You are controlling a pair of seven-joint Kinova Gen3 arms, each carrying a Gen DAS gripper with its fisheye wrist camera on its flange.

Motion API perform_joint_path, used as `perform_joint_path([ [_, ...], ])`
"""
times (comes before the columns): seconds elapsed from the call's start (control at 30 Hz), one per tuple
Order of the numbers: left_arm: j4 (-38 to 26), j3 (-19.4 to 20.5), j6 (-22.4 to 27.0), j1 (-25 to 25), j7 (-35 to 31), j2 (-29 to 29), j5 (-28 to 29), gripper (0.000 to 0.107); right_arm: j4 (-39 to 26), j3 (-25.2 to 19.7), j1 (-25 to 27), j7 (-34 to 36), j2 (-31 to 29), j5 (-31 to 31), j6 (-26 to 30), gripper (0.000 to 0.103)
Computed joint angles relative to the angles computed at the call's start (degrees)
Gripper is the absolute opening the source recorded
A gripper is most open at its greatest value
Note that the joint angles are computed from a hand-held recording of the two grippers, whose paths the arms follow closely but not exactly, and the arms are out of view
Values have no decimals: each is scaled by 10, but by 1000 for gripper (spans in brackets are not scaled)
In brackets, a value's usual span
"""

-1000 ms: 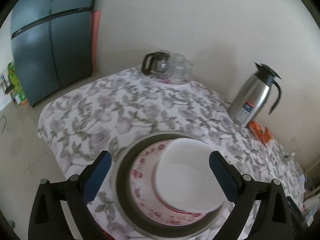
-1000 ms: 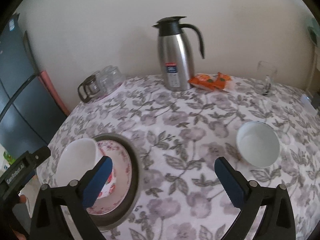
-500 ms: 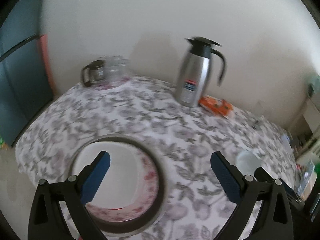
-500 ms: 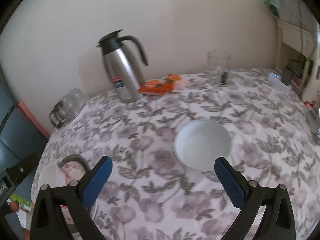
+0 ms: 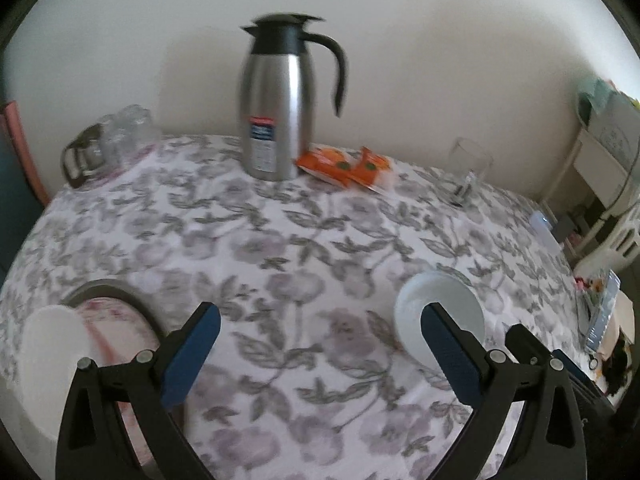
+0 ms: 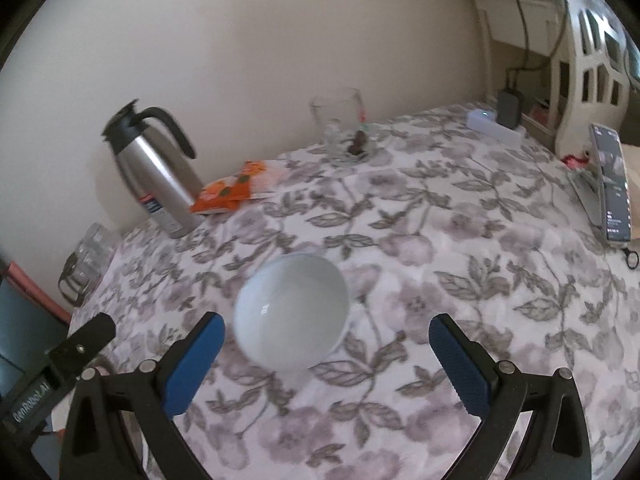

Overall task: Organize plates and bowls
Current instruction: 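Move both grippers to the pale blue round bowl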

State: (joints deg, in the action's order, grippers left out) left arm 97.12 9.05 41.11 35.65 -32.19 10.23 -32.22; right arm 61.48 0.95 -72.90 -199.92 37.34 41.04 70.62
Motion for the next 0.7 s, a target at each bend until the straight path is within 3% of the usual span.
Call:
perform_joint_path([
  [0.1,-4,6,-31,-13,-30,20,35,100,19,-1,9,-7,-5,-4,-9,103],
  [0.3,-14,12,-93,-43,-129,62,143,78,39,-5,32,-5,-8,-11,-28,96],
  [0.37,-18,9,-104,-43,-155,73,165,73,43,-8,42,0,-5,-18,-40,82],
  [0.7,-41,2,-105,-58,-247,125,271,34,48,-8,65,27,9,-51,-88,54],
])
